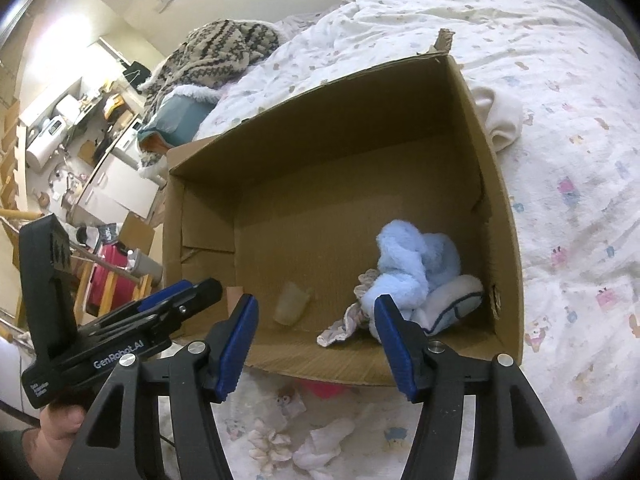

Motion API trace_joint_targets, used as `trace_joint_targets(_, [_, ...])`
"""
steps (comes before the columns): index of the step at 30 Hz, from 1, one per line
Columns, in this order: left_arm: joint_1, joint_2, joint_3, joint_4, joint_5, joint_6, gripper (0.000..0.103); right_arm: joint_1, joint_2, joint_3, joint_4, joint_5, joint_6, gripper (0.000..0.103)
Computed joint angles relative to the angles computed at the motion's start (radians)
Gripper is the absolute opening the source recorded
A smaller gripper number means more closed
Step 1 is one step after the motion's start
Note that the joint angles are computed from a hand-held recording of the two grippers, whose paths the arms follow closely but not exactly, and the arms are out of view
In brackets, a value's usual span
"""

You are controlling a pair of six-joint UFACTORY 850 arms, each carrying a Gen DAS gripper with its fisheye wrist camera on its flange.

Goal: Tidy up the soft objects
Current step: 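Withdraw both tools from the box toward the white cloth items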

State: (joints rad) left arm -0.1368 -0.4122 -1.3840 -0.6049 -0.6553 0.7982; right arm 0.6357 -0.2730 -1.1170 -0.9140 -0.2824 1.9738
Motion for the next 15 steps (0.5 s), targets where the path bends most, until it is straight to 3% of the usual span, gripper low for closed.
trace_joint_targets(15, [0.042, 0.117, 0.154, 0.074, -0.017, 0.001, 0.055, 0.048, 0.044, 0.025, 0.029, -0.07, 0.008, 0.063])
